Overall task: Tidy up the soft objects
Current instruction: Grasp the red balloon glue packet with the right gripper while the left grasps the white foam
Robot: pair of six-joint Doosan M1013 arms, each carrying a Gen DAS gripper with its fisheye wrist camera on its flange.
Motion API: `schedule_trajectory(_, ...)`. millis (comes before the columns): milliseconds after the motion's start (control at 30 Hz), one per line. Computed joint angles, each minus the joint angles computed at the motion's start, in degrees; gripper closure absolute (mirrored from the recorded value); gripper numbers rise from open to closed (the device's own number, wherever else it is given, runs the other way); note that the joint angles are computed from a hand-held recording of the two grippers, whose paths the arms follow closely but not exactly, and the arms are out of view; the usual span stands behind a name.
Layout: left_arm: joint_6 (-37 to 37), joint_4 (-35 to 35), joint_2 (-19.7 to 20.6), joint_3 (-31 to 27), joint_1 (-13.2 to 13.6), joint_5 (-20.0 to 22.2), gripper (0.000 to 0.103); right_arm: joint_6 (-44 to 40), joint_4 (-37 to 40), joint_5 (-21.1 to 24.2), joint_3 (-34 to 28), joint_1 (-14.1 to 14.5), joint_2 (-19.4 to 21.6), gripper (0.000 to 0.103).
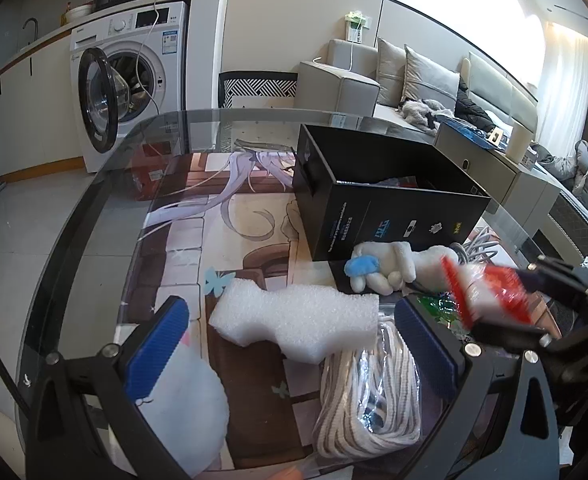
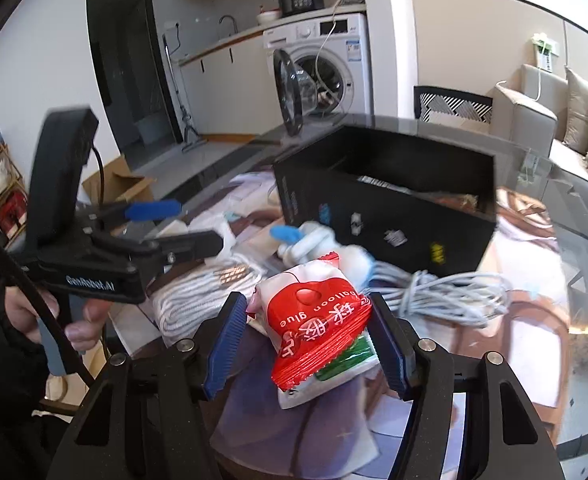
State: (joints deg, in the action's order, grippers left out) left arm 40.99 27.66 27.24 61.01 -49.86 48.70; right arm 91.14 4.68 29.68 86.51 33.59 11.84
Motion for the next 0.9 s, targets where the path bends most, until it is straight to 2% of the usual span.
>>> schedule_trajectory(467, 1.09, -4.97, 0.64, -0.44, 0.82, -0.39, 0.0, 0.32, -0.57, -1.31, 0.65, 0.19, -0.83, 0.041)
schedule_trajectory(567, 2.53, -7.01, 0.87, -0.79, 1.05, -0.18, 0.003, -0.12, -0.39, -1.5, 0.73, 0.25, -0.93, 0.041)
schedule_trajectory(600, 2.67, -7.01, 0.85, -0.71, 1.05, -0.39, 0.012, -0.02, -0.53, -1.56, 0.76, 0.28, -0.98, 0.041)
schedule_trajectory(667, 2.81, -7.16, 0.72, -0.44, 1.09, -0.95, 0.014, -0.03, -0.62, -1.48, 0.71, 0.3, -0.99, 0.041)
schedule_trajectory(733, 4.36, -8.56, 0.42, 0.06, 1.28, -2.27, 0.032, 0.1, -0.74, -1.56, 0.7, 0.3, -0.98, 0.041)
schedule_trajectory(767, 5.7, -9.83, 0.49, -0.08, 1.42, -2.25, 0.049, 0.1, -0.71, -1.55, 0.71, 0.29, -1.01, 0.041)
schedule_trajectory(900, 7.09, -10.96, 0.61, -0.13, 1.49, -2.21, 0.052, 0.87, -1.49, -1.55, 0.65, 0.4, -1.0, 0.041)
